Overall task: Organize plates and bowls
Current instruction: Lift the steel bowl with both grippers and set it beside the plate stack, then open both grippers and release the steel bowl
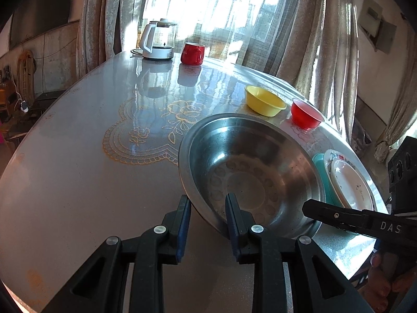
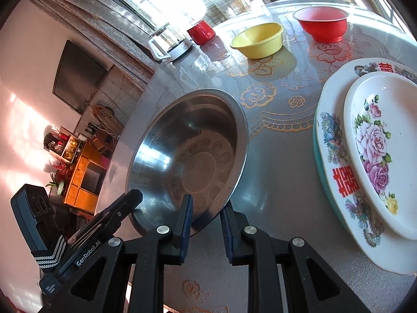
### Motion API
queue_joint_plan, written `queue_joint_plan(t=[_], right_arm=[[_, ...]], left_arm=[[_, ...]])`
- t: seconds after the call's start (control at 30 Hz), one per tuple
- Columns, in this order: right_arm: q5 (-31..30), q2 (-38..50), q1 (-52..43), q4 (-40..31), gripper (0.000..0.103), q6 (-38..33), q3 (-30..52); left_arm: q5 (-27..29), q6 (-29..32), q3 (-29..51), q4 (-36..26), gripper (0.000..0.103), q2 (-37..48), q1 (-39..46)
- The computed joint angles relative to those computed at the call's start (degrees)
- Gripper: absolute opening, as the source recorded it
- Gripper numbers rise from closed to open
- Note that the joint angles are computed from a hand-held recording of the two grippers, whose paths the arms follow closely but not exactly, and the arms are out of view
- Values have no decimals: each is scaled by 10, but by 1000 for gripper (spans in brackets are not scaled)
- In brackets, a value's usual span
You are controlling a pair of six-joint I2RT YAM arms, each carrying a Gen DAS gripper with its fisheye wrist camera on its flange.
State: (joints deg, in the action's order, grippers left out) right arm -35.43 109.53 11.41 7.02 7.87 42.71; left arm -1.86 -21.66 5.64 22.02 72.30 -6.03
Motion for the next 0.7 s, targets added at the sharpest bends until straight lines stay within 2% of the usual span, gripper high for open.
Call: queue_joint_plan(t=[0.27,0.47,0.57,0.7], right_arm=[[-10,-6,-23,-7,22,-17,-9],[-10,-26,-41,20,30,-23,-29],[2,-32,-51,27,31,-27,-33],[10,-30,-63,15,31,-36,-25]], left_arm=[[-11,-10,0,-4,30,-4,-34],[27,-2,-5,-12,33,-17,-9],[9,-5,-7,-18,39,-23,-21],[-11,-5,-3,-43,57,-37,-34]])
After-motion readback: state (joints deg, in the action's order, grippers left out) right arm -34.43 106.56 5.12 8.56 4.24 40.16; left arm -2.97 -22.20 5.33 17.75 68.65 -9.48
